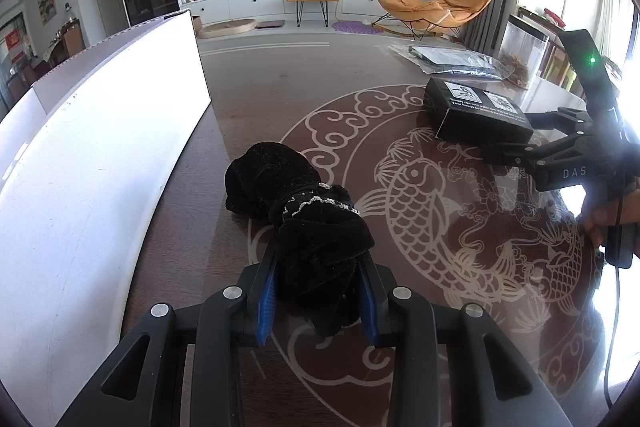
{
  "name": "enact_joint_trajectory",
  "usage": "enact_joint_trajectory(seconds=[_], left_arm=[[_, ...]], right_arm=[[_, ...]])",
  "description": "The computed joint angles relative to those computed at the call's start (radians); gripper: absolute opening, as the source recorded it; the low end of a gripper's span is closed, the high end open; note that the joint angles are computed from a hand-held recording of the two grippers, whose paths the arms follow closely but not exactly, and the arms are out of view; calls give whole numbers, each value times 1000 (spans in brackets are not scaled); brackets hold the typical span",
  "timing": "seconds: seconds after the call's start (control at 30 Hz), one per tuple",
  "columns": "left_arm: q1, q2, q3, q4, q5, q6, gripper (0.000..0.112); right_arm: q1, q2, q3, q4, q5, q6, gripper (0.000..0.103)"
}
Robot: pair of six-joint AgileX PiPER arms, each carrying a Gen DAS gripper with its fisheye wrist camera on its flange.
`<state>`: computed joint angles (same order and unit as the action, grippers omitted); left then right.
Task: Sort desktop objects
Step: 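Close the right gripper around the black soap box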
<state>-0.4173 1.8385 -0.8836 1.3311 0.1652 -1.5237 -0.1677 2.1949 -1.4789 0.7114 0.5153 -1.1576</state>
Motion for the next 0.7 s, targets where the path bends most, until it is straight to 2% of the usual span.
enact_joint_trajectory(seconds=[0.13, 0.2, 0.3, 0.47, 0.5, 0.57, 0.7], left_arm=[[0, 0, 0, 2, 0, -2, 34], [0, 0, 0, 2, 0, -2, 34], [0, 0, 0, 2, 0, -2, 34], [0, 0, 0, 2, 0, -2, 34], [0, 0, 0, 2, 0, -2, 34], [0, 0, 0, 2, 0, -2, 34], [0, 0, 0, 2, 0, -2, 34]], right_arm=[[-18, 77, -143, -11, 123, -78, 103], [-15, 102, -187, -21, 149, -80, 103], [-4, 112, -201, -26, 151, -77, 103], [11, 96, -163, -20, 105, -44, 102], [15, 86, -146, -10, 94, -47, 101], [18, 61, -97, 38, 71, -96, 88], [33, 10, 0, 111, 9, -153, 72]])
